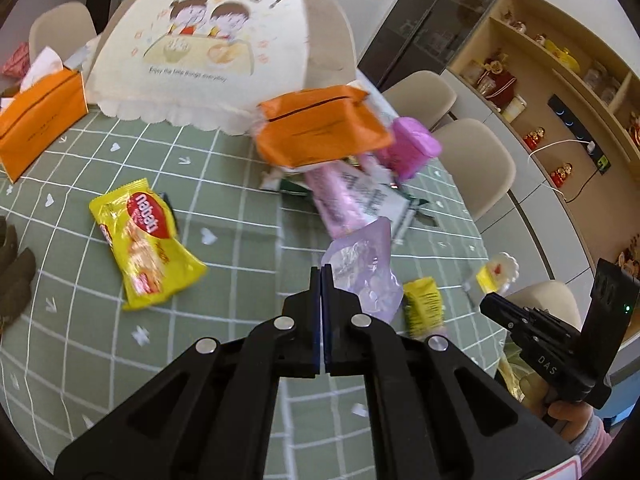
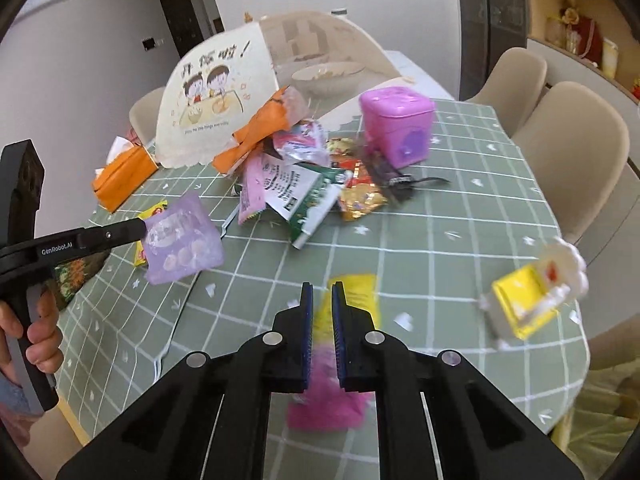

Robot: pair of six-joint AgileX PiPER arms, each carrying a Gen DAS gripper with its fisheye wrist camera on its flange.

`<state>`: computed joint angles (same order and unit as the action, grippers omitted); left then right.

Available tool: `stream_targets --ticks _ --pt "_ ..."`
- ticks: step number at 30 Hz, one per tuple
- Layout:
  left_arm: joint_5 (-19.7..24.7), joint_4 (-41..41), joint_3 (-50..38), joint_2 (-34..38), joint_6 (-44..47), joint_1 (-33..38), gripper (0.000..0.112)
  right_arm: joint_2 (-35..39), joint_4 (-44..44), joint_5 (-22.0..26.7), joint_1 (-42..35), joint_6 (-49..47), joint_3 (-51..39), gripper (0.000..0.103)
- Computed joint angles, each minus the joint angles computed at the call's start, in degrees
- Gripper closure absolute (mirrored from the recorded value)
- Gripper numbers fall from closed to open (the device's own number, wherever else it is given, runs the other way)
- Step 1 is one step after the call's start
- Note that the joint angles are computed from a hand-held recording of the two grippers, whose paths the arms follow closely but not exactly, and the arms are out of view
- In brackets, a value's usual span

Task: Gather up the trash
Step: 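Grasp the pink-and-yellow wrapper with the right tool while the left tool grasps a purple wrapper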

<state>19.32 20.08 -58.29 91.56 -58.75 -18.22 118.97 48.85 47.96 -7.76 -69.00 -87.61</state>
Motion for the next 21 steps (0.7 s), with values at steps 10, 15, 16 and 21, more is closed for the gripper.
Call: stream_targets --ticks 10,15,16,21 --pt "5.9 13.1 0.1 1.6 -24.1 -10.8 0.112 6.6 -4.6 7.5 -2.1 4.1 -6.3 0.052" --pt "10.2 17.5 1.5 -0.4 -29.3 -11.5 0.112 8.5 -7.6 -3.3 5.0 7.4 -5.0 0.052" --pt "10.6 17.5 1.6 -0.8 -29.0 -11.2 0.112 8.9 -8.8 -4.6 5.9 7.6 -5.1 0.052" --pt "11.1 15.2 1.1 -1.4 -25.9 -10.0 0.112 9.8 -10.0 -1.7 5.4 7.1 -6.3 0.074"
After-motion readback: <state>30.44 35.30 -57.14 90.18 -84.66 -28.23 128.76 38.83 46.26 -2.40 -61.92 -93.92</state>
